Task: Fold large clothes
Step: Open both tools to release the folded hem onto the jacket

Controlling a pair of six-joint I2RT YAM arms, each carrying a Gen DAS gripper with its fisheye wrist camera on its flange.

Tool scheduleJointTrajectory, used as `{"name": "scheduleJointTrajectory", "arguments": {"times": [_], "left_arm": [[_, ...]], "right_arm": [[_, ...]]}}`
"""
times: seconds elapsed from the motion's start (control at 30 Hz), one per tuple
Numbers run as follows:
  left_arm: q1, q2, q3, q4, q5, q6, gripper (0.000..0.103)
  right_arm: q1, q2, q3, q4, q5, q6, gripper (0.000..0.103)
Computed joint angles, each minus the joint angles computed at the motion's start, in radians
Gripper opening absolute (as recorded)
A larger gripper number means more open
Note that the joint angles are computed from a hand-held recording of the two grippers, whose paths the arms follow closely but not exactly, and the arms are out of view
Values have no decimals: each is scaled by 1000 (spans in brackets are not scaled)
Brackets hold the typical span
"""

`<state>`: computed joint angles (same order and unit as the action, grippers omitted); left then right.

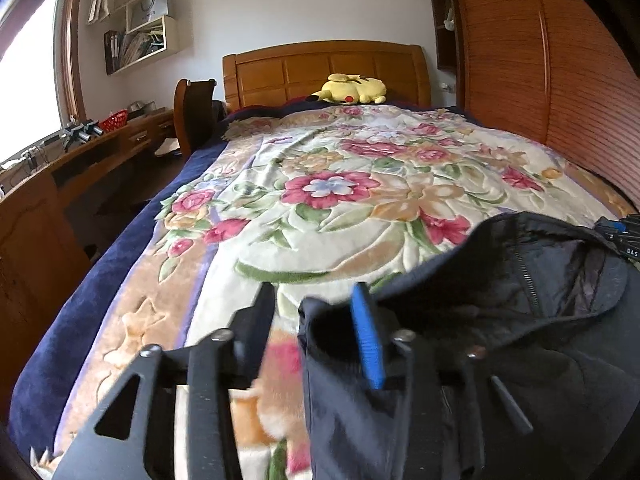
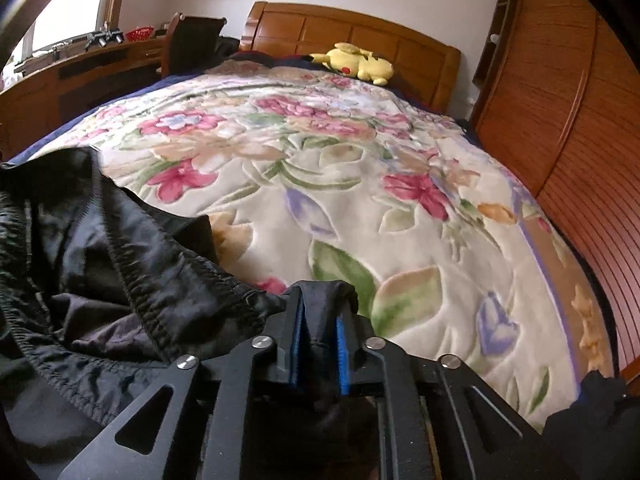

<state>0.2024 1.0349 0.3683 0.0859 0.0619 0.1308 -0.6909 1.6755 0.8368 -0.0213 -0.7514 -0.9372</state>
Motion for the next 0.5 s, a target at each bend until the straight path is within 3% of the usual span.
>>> {"name": "scheduleJointTrajectory", "arguments": {"times": [0.13,0.17,0.2,0.23,0.4,0.5], "left_arm": [[34,-140,-29,-123,64,18,73],[39,-188,-44,-155,78,21,75],[38,-225,-53,-186,86,24,76],[32,-281,-66,-227,93,23,76],[-21,-522,-110,-393,83,-10,76],[-71,-631,-119,-487,59,-33,77]], "right_arm": [[-63,-42,3,-101,-82,-58,46],[-75,-52,1,-122,-95,-74,51],[-89,-68,-13,-114,-106,-75,70],[-105,-82,-25,-107,-127,-78,79],[-169,-116,-21,-198,-192,-147,80],[-209,-113,-21,-272,-217,-250,80]]}}
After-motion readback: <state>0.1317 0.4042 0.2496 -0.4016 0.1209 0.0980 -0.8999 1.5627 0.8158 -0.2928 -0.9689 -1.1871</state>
